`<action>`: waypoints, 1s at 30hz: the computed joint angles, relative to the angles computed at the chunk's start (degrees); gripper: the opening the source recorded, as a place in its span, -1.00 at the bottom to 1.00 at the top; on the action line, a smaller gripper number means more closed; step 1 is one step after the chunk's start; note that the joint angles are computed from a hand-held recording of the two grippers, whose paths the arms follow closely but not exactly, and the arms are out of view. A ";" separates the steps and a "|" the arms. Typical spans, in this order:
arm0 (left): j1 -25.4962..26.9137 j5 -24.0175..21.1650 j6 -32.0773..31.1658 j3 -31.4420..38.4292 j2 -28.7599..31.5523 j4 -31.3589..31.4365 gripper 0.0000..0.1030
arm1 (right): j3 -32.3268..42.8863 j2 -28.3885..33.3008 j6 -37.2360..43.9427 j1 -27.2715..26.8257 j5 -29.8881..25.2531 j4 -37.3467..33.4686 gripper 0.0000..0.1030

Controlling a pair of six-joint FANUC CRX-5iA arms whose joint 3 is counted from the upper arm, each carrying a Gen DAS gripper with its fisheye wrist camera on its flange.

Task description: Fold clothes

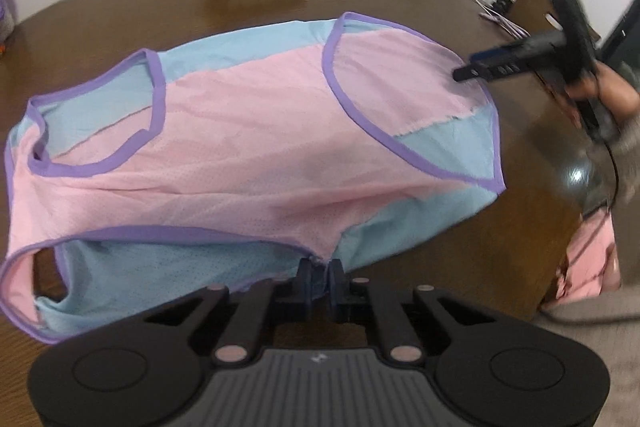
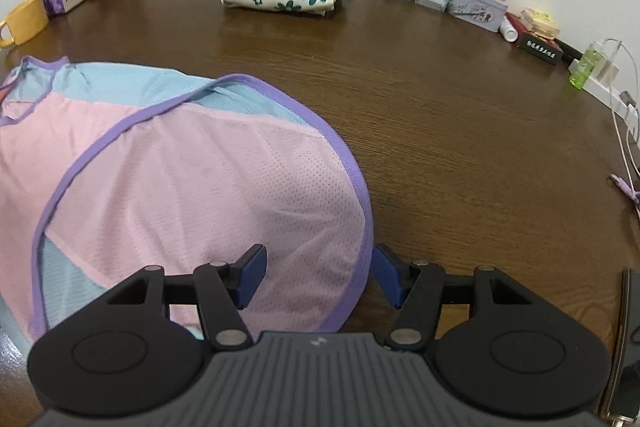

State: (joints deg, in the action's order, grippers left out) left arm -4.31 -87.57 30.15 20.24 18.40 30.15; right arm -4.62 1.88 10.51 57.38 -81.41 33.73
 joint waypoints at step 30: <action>6.54 24.48 11.72 -4.46 -3.77 -8.04 -0.04 | 2.93 1.67 -4.27 3.29 -3.84 1.47 0.27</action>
